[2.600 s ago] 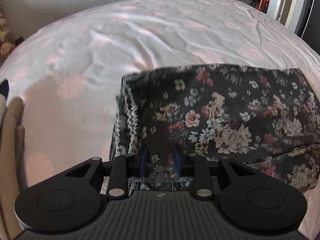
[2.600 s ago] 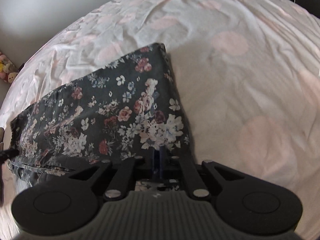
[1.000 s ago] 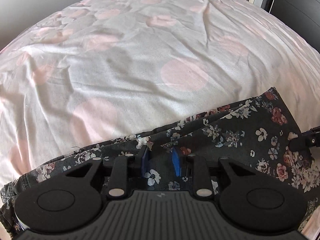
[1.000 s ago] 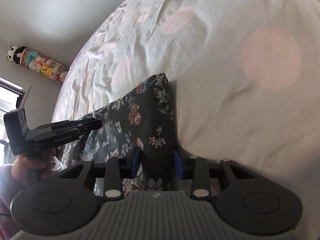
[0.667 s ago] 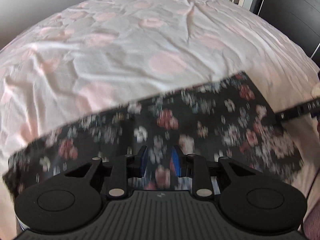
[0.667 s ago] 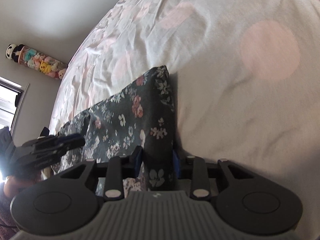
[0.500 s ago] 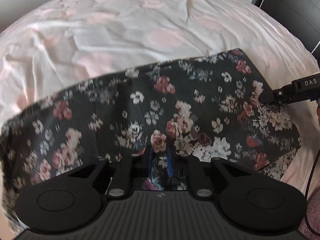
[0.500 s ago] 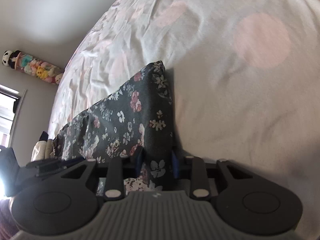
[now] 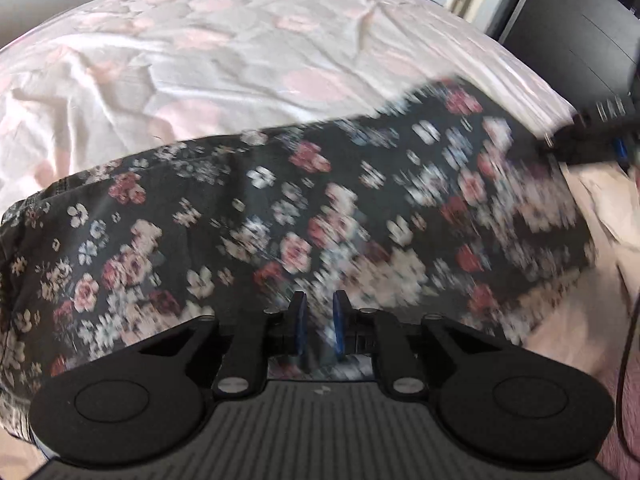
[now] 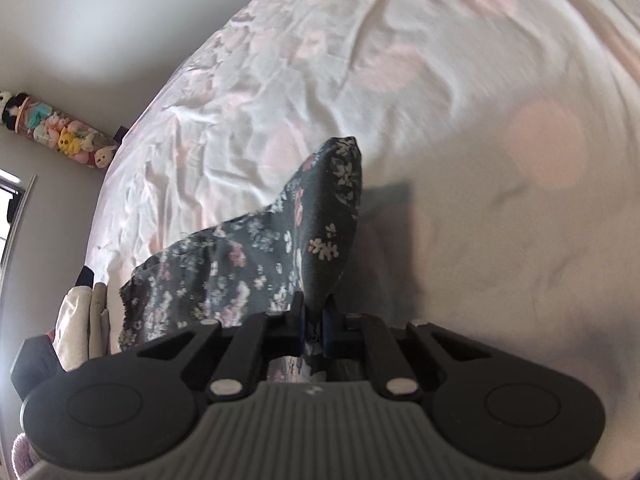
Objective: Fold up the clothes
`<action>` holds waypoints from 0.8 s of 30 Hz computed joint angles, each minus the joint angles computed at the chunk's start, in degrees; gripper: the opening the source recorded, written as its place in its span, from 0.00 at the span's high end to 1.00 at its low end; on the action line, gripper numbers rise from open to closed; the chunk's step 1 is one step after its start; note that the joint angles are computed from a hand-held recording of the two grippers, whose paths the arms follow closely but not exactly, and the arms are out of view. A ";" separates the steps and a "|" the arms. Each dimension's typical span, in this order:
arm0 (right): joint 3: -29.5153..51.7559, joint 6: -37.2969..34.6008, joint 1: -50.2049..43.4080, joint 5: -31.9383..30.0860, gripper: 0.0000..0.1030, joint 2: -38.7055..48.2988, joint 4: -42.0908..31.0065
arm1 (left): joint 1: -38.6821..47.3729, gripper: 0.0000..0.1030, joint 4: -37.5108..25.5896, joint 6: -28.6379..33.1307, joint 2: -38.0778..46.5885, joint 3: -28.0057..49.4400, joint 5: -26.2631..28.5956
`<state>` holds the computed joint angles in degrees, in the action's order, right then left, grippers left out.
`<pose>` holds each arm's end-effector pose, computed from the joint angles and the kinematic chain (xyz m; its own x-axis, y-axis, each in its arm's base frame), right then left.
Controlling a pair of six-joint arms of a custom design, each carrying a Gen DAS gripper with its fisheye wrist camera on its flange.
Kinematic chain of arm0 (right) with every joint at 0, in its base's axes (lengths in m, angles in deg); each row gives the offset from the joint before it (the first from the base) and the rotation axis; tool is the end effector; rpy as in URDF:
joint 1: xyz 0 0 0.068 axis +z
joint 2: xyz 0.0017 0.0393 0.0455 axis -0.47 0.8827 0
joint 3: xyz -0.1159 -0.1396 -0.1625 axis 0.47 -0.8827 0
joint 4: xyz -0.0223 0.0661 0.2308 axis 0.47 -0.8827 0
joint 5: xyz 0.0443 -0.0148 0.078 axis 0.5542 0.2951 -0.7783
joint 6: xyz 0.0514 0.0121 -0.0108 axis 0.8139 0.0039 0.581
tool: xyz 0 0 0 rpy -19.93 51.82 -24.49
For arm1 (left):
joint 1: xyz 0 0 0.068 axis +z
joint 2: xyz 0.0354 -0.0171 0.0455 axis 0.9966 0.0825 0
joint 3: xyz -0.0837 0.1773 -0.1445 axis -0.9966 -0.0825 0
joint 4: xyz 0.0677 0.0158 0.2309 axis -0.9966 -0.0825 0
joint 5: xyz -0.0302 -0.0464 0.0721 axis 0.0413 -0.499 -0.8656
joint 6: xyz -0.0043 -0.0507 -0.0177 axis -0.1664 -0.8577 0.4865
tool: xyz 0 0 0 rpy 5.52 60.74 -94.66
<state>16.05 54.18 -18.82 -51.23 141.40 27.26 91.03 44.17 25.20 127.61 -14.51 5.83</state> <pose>0.2789 0.0628 0.1122 -0.9303 0.1837 -0.3174 -0.0364 0.8150 0.5782 0.2080 0.0089 0.0715 -0.8529 0.2456 -0.4607 0.3512 0.9228 -0.1583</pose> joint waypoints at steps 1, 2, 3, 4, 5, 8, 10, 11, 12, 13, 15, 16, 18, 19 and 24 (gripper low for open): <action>0.91 0.42 0.94 0.47 0.92 -1.04 -1.52 | -0.61 0.88 0.42 0.17 0.56 -0.37 -0.69; 1.88 0.83 1.87 0.96 0.92 -2.01 -3.03 | -1.40 0.88 1.44 -0.15 2.05 -0.58 -1.70; 2.78 1.53 2.78 1.24 0.92 -2.88 -4.27 | -2.09 0.88 2.85 -0.52 3.56 -0.98 -2.50; 3.43 2.82 3.66 1.13 0.92 -3.64 -4.89 | -2.48 0.88 5.06 -0.62 4.79 -1.84 -2.86; 4.12 4.07 4.67 1.13 0.92 -4.33 -5.46 | -2.52 0.88 6.69 -0.08 5.22 -2.61 -2.92; 6.57 7.30 8.53 2.04 0.92 -5.86 -6.94 | -0.78 0.88 4.62 2.26 3.46 -2.72 -1.36; 8.97 8.11 11.37 3.82 0.92 -6.24 -8.45 | 3.55 0.88 0.36 5.65 0.31 -2.36 1.81; 10.41 8.43 12.72 4.59 0.92 -6.21 -9.39 | 6.46 0.88 -2.07 7.98 -1.54 -2.09 3.08; 11.95 8.80 13.97 5.24 0.92 -6.01 -10.51 | 9.39 0.88 -4.39 10.22 -3.14 -1.65 3.75; 13.50 9.17 15.17 5.87 0.92 -5.72 -11.61 | 12.31 0.88 -6.69 12.48 -4.54 -1.05 4.44; 16.54 9.96 17.47 7.10 0.92 -4.90 -13.59 | 18.24 0.88 -11.09 16.90 -6.48 0.77 5.65; 18.10 10.43 18.80 7.77 0.92 -4.37 -14.32 | 21.16 0.88 -12.80 18.86 -6.66 2.16 5.79; 21.40 11.44 21.44 9.30 0.92 -2.75 -15.43 | 25.54 0.88 -14.91 21.69 -6.04 5.12 5.79; 23.34 12.04 22.91 10.38 0.92 -1.56 -15.99 | 27.86 0.88 -15.74 22.93 -5.67 6.16 6.13; 33.61 15.18 29.66 15.06 0.92 6.13 -18.93 | 37.81 0.88 -19.04 26.58 1.16 14.29 9.74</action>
<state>49.66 69.36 10.84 -36.17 147.53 8.33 128.85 25.13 51.78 128.77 -0.22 15.57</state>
